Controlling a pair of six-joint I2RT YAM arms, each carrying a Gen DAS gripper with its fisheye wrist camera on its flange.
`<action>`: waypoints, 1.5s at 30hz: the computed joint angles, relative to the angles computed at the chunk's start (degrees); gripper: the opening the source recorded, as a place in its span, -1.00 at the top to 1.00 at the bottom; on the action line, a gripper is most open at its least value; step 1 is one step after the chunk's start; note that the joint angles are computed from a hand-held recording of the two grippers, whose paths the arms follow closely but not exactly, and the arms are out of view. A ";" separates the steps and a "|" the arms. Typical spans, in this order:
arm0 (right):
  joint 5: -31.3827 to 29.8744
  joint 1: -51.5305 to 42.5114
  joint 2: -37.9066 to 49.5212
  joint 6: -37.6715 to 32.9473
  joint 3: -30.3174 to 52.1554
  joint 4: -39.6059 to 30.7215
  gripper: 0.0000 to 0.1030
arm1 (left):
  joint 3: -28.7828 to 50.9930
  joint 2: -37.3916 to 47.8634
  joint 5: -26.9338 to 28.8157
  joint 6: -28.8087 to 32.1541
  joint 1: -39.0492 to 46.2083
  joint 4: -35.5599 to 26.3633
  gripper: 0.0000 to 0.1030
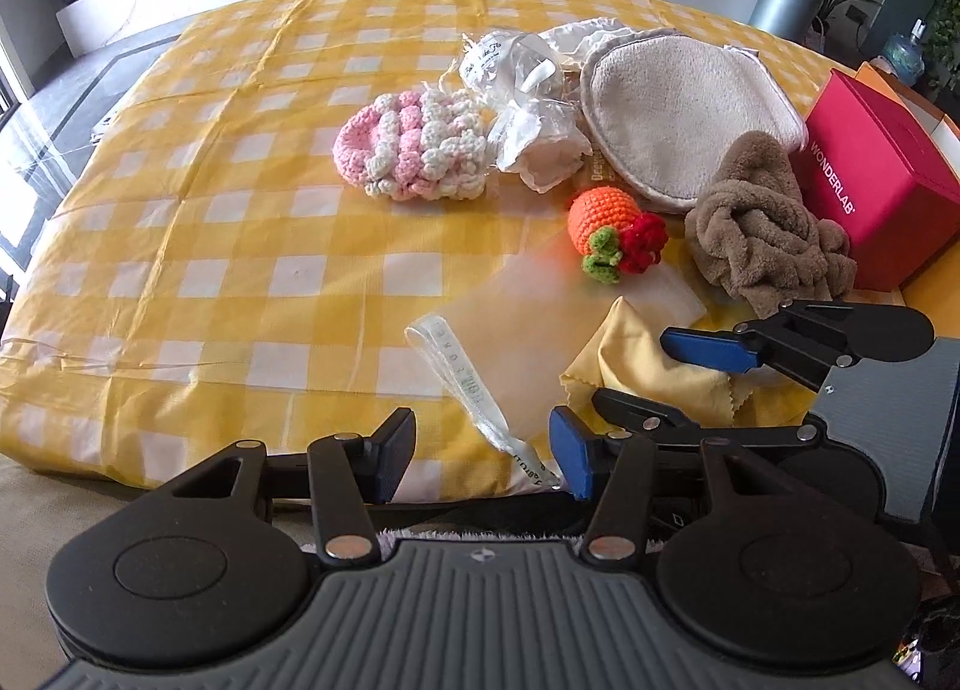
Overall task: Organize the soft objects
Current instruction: 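Grasp the yellow cloth with the right gripper while the left gripper grasps the clear plastic sheet, then lift the yellow cloth with the right gripper while the left gripper lifts the plastic sheet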
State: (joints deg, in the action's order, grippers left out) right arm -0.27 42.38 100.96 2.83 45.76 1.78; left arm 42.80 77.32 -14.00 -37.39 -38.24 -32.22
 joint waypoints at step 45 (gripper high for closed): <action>-4.67 -8.42 -2.40 2.31 -2.78 1.20 0.95 | 17.44 22.75 8.51 21.03 3.50 -1.74 0.86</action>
